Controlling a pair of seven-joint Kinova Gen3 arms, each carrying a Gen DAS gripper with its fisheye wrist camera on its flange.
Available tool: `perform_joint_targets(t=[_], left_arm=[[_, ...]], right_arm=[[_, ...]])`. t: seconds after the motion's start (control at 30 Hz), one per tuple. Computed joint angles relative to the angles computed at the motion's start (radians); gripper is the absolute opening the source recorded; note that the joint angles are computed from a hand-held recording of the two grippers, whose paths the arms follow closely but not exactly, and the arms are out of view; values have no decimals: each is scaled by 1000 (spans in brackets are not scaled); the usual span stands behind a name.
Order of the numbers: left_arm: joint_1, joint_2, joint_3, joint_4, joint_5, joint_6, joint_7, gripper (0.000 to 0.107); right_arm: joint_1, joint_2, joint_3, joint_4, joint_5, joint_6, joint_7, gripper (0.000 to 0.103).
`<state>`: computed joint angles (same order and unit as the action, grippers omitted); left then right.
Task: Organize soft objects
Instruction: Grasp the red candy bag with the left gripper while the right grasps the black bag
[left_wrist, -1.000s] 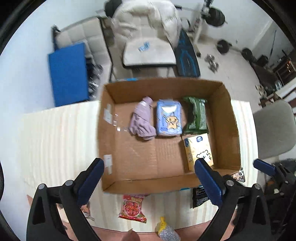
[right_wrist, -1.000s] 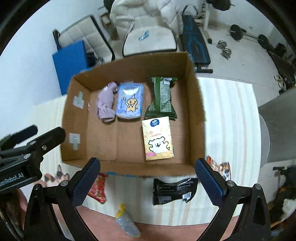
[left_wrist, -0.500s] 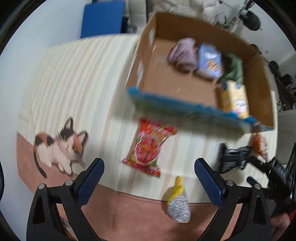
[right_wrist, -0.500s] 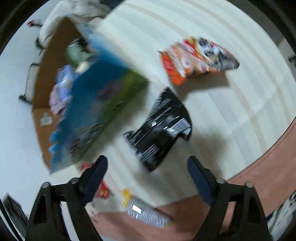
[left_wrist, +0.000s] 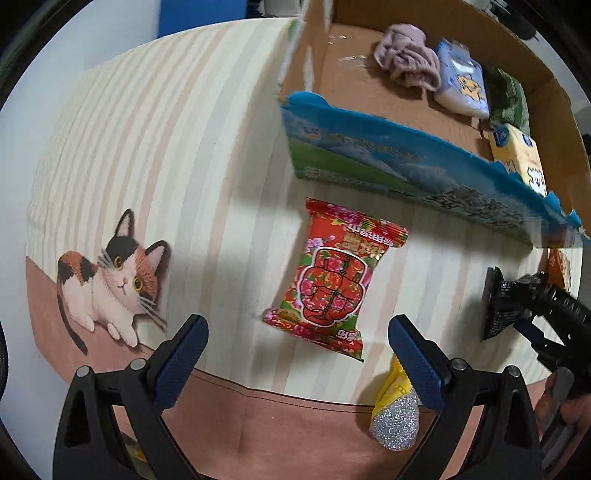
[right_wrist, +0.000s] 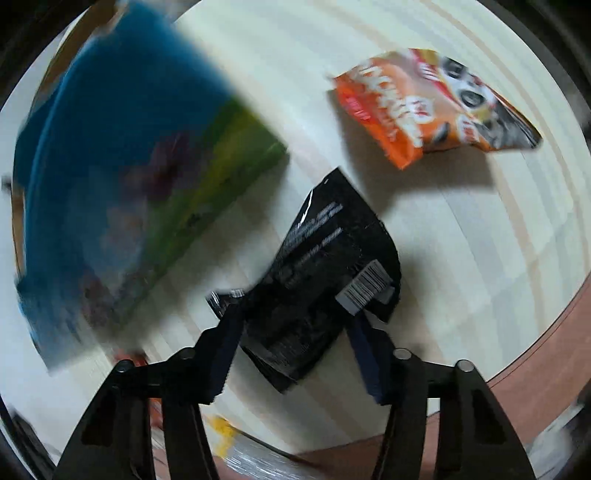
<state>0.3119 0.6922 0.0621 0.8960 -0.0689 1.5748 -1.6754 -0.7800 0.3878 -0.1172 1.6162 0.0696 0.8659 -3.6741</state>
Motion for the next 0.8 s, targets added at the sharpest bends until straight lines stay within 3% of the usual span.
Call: perform_joint_targets(t=[0.2, 0.3, 0.37, 0.4, 0.47, 0.53, 0.67, 0.73, 0.8], left_arm=[[23, 25, 9, -3, -19, 9, -59, 100], [47, 39, 4, -1, -43, 4, -86, 100], [59, 56, 2, -6, -54, 5, -100, 100], [68, 67, 1, -11, -60, 5, -104, 100], [78, 89, -2, -22, -68, 4, -113, 100], [83, 113, -3, -39, -66, 6, -115, 100], [70, 136, 1, -49, -28, -12, -97, 98], [62, 146, 4, -55, -13, -9, -93, 72], [61, 146, 1, -45, -14, -21, -94, 62]], right_arm=[[192, 66, -277, -127, 21, 191, 244, 44], [264, 122, -413, -201, 50, 313, 366, 43], [276, 144, -445, -249, 55, 388, 433, 43], [263, 143, -433, -261, 55, 407, 444, 44], [215, 121, -356, -263, 33, 407, 455, 56], [162, 89, -263, -242, 13, 385, 431, 75], [111, 62, -131, -203, -39, 363, 407, 75], [78, 65, -61, -190, -78, 334, 416, 75], [67, 75, -19, -186, -108, 307, 436, 70]])
